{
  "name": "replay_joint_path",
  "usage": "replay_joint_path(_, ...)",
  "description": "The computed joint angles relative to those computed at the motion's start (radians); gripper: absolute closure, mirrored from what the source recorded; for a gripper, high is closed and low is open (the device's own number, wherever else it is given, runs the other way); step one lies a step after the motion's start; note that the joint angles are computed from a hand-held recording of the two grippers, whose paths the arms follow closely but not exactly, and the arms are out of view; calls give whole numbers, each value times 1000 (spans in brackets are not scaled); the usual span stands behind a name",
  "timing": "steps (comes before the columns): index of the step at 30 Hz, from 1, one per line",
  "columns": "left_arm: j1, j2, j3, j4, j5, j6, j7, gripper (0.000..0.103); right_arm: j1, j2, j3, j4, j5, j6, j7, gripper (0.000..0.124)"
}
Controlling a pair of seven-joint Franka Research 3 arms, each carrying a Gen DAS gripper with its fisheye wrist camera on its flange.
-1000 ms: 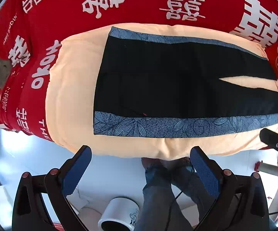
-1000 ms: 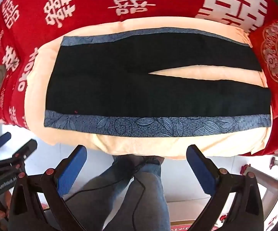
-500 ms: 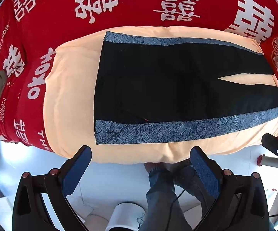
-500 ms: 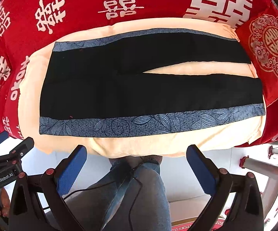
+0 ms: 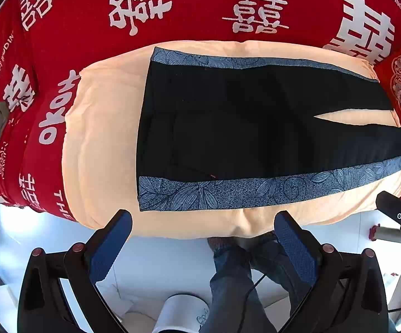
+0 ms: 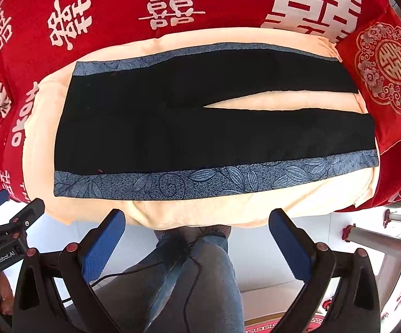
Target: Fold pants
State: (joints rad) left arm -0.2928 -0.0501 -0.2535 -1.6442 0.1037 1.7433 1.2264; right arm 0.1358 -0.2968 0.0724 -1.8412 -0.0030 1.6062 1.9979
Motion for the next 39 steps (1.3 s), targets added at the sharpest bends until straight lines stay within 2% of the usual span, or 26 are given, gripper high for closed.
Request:
replay_joint_path(14,-9,18,-6,22,9,14,0,0,-7,10,-5,16,-24,0,-6,21)
replay_joint_path(39,-15,65,-7,65,8,-8,-27,0,-22,20,-17,12,-21,2,-22,21)
